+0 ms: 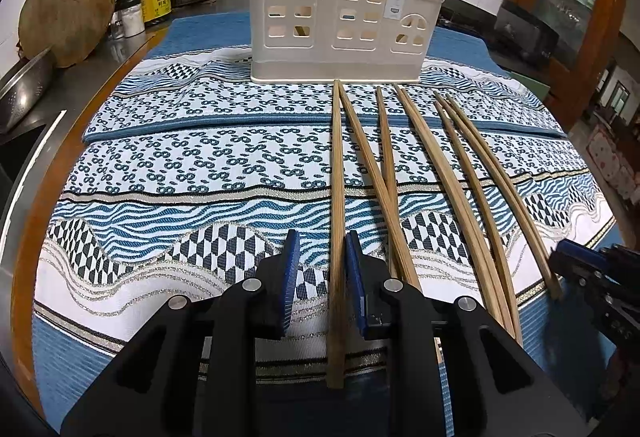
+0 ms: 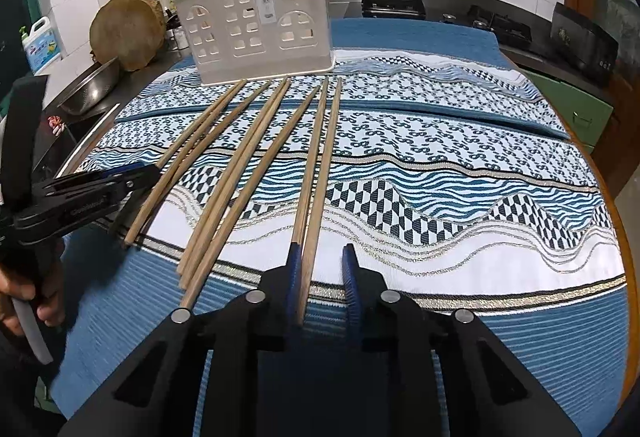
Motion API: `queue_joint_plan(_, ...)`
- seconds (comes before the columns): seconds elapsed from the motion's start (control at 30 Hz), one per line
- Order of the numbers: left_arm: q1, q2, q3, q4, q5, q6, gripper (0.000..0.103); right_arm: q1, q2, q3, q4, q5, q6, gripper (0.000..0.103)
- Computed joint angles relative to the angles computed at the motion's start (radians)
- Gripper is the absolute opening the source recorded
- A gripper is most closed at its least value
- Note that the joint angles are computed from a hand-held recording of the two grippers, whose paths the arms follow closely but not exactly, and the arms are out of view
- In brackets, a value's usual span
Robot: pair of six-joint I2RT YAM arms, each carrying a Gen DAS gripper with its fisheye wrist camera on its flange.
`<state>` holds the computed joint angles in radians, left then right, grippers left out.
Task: Organize utensils
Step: 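Lower the left gripper onto another chopstick while the right gripper grasps one too, then raise both held chopsticks upright and insert them into the white holder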
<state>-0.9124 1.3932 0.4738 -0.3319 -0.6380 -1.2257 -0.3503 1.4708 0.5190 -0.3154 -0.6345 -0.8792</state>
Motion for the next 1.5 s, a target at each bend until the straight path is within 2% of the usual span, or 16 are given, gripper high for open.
queue_joint_plan(0.43,-0.027,0.008,0.004,-0.009,-0.005,0.001,0.024,0.107,-0.039,-0.07,0.167,0.091,0.08,0.015)
queue_joint_plan(0.5,-0.024,0.012,0.007,-0.006,-0.002,0.011,0.024,0.11,-0.036,-0.069,0.175,0.092,0.085,0.012)
queue_joint_plan(0.53,-0.02,0.013,0.008,0.0,0.001,0.017,0.024,0.109,-0.032,-0.067,0.177,0.092,0.091,0.008)
queue_joint_plan(0.7,-0.003,0.022,0.016,0.004,0.005,0.042,0.022,0.079,-0.016,-0.045,0.147,0.072,0.066,0.007)
queue_joint_plan(0.77,0.004,0.025,0.023,-0.002,0.007,0.057,0.011,0.055,-0.034,-0.039,0.116,0.051,0.047,0.007)
queue_joint_plan(0.83,0.015,0.019,0.021,0.003,0.016,0.074,0.008,0.031,-0.057,-0.029,0.076,0.026,0.029,0.007)
queue_joint_plan(1.03,0.018,0.011,0.008,0.028,0.03,0.088,0.007,-0.041,-0.169,0.036,-0.095,-0.076,-0.035,0.007)
queue_joint_plan(1.3,0.008,0.029,0.022,0.014,0.014,0.072,0.007,-0.035,-0.22,0.146,-0.238,-0.146,-0.032,0.007)
queue_joint_plan(1.4,-0.007,-0.026,0.012,-0.004,0.001,0.07,0.006,-0.027,-0.22,0.208,-0.287,-0.168,-0.027,0.007)
queue_joint_plan(1.5,-0.034,-0.111,0.024,-0.078,-0.053,0.057,0.006,-0.012,-0.219,0.268,-0.324,-0.182,-0.013,0.007)
